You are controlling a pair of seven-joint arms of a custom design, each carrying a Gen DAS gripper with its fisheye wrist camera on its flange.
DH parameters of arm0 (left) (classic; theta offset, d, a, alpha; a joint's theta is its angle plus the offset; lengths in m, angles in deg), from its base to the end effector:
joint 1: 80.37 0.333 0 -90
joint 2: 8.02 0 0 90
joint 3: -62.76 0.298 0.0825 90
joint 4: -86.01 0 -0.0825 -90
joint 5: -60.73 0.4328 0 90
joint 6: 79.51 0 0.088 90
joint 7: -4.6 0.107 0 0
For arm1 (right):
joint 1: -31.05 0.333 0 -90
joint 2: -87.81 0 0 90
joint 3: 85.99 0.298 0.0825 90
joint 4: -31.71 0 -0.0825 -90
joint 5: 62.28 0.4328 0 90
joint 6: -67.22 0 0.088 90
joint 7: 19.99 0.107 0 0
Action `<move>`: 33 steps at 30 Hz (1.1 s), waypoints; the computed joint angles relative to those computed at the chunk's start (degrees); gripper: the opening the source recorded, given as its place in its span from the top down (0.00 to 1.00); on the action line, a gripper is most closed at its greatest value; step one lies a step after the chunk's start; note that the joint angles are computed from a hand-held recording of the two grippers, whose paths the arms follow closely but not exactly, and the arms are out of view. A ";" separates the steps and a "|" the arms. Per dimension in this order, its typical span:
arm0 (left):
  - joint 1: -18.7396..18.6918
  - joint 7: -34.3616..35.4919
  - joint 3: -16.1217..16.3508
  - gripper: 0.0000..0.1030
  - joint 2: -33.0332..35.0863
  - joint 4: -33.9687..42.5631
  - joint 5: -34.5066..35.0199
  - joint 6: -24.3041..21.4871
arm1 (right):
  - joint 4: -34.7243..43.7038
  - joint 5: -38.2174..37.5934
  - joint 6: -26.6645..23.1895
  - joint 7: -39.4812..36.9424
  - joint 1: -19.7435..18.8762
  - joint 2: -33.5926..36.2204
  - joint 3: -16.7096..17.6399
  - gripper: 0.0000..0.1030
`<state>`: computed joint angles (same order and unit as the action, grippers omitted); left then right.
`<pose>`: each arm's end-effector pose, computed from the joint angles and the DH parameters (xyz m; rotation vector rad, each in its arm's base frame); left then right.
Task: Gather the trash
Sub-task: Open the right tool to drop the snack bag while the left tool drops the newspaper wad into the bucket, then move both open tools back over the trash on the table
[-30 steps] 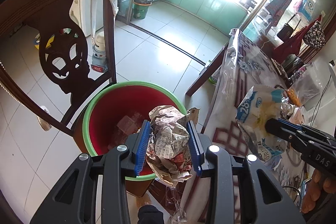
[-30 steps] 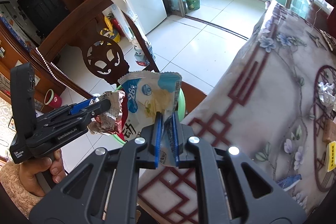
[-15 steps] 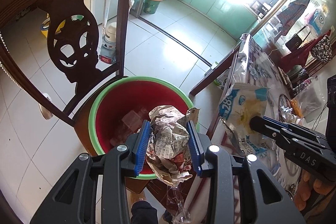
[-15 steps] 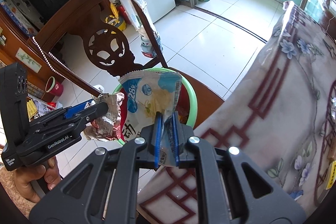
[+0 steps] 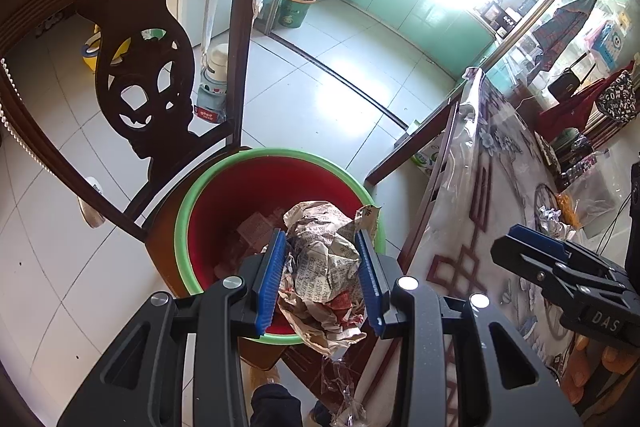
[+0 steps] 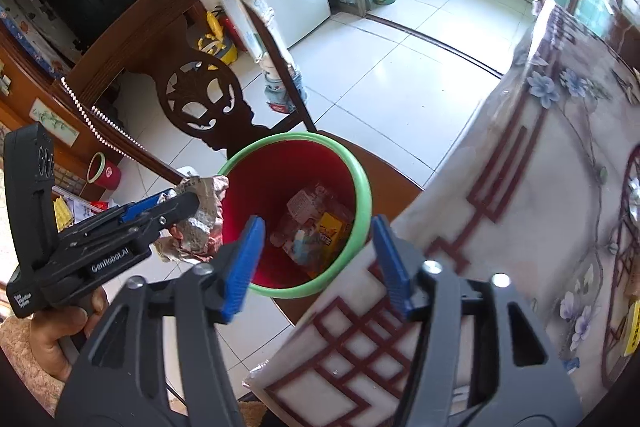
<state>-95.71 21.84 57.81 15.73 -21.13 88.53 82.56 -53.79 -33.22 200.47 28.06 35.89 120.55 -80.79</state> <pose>0.6533 -0.2624 0.3030 -2.4271 1.4210 -0.7862 0.7534 0.1311 0.3302 -2.3049 1.2419 0.0008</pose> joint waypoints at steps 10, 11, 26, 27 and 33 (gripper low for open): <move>-1.20 0.69 0.78 0.68 1.65 3.30 1.55 -0.02 | -6.31 0.33 2.37 0.24 -1.63 -4.13 -1.43 0.41; -1.54 0.39 1.15 0.68 1.78 3.71 2.14 -0.02 | -6.78 0.32 2.56 0.53 -1.73 -4.39 -1.61 0.41; -3.40 -5.15 1.84 0.44 2.17 6.20 6.28 -4.40 | -13.99 1.41 6.49 4.14 -5.35 -8.47 -4.54 0.34; -3.37 -4.90 1.54 0.44 2.32 6.56 6.38 -4.53 | -14.47 1.43 6.82 4.39 -5.70 -8.72 -4.72 0.34; -4.36 -2.39 0.20 0.44 4.38 10.12 7.03 -4.92 | -17.20 -1.25 10.37 10.88 -8.13 -9.68 -8.25 0.33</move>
